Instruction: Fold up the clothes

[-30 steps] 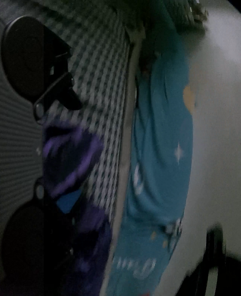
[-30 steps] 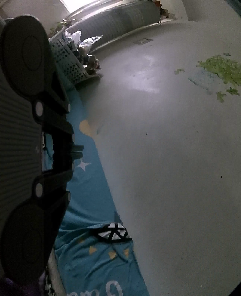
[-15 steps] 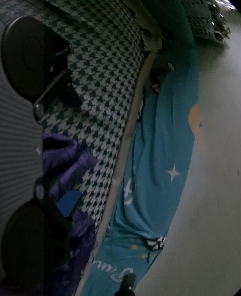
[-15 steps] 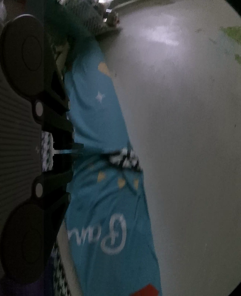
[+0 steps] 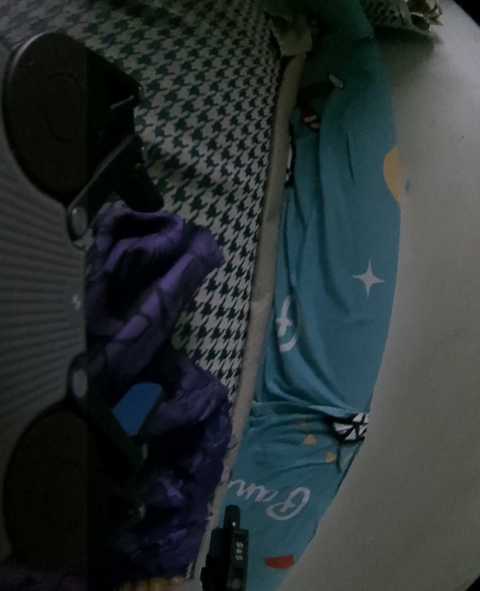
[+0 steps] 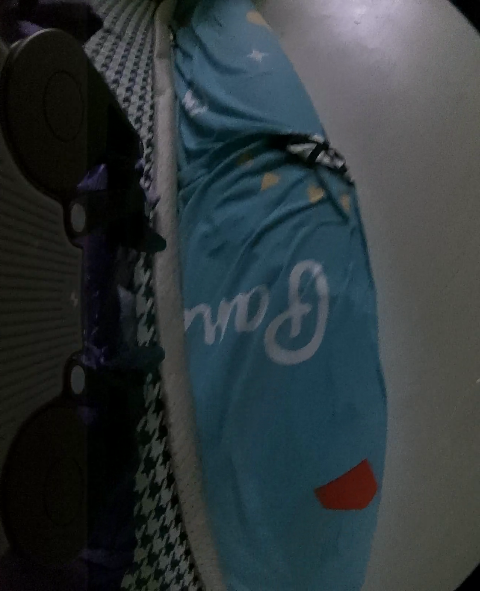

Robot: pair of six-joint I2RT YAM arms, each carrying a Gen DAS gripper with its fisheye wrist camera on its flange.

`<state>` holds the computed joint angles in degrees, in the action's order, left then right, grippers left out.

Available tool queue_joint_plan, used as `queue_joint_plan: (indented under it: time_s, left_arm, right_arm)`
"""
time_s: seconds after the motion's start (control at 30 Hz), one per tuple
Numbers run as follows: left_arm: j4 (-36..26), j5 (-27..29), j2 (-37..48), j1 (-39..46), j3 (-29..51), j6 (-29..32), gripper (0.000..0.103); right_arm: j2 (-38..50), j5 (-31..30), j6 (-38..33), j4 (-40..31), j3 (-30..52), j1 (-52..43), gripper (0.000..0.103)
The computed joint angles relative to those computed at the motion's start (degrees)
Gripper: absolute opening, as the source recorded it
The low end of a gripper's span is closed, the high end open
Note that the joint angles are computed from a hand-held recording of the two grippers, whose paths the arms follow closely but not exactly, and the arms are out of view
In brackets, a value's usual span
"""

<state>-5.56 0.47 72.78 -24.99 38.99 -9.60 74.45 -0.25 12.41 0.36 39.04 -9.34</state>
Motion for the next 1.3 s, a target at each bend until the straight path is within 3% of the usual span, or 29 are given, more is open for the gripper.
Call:
queue_joint_plan:
  time_s: [0.27,0.4,0.5,0.57,0.63,0.8,1.07,1.23,1.3]
  left_arm:
    - [0.5,0.2,1.7,-1.0,0.2,0.2,0.102]
    - [0.8,0.1,2.6,-1.5,0.0,0.4,0.102]
    - [1.1,-0.2,3.0,-2.0,-0.3,0.4,0.102]
    - [1.3,-0.3,3.3,-2.5,-0.4,0.6,0.102]
    - [1.5,-0.6,3.6,-3.0,-0.4,0.6,0.102]
    - [2.1,-1.6,3.8,-3.9,-0.8,1.0,0.102]
    - [4.8,-4.3,3.3,-4.3,-1.8,0.7,0.102]
    - [6.4,-6.0,2.9,-3.8,-1.9,-0.1,0.102]
    - [5.8,-5.4,2.9,-2.6,-1.3,-1.1,0.103]
  right_arm:
    - [4.8,0.6,-4.8,1.7,-0.7,0.0,0.073]
    - [6.5,2.0,-9.0,4.3,-1.7,0.8,0.075]
    - [6.5,3.8,-11.4,6.3,-2.9,2.0,0.062]
    - [6.4,2.6,-11.8,6.5,-2.8,1.6,0.030]
    - [6.6,2.8,-11.7,5.9,-2.2,1.8,0.016]
    - [6.4,3.7,-11.0,7.8,-2.9,2.1,0.008]
    - [2.4,7.5,-7.4,13.6,-2.1,4.5,0.007]
    - [2.4,13.3,-4.8,20.8,-2.0,7.7,0.007]
    - [4.4,14.9,-2.7,19.4,-0.5,8.3,0.009]
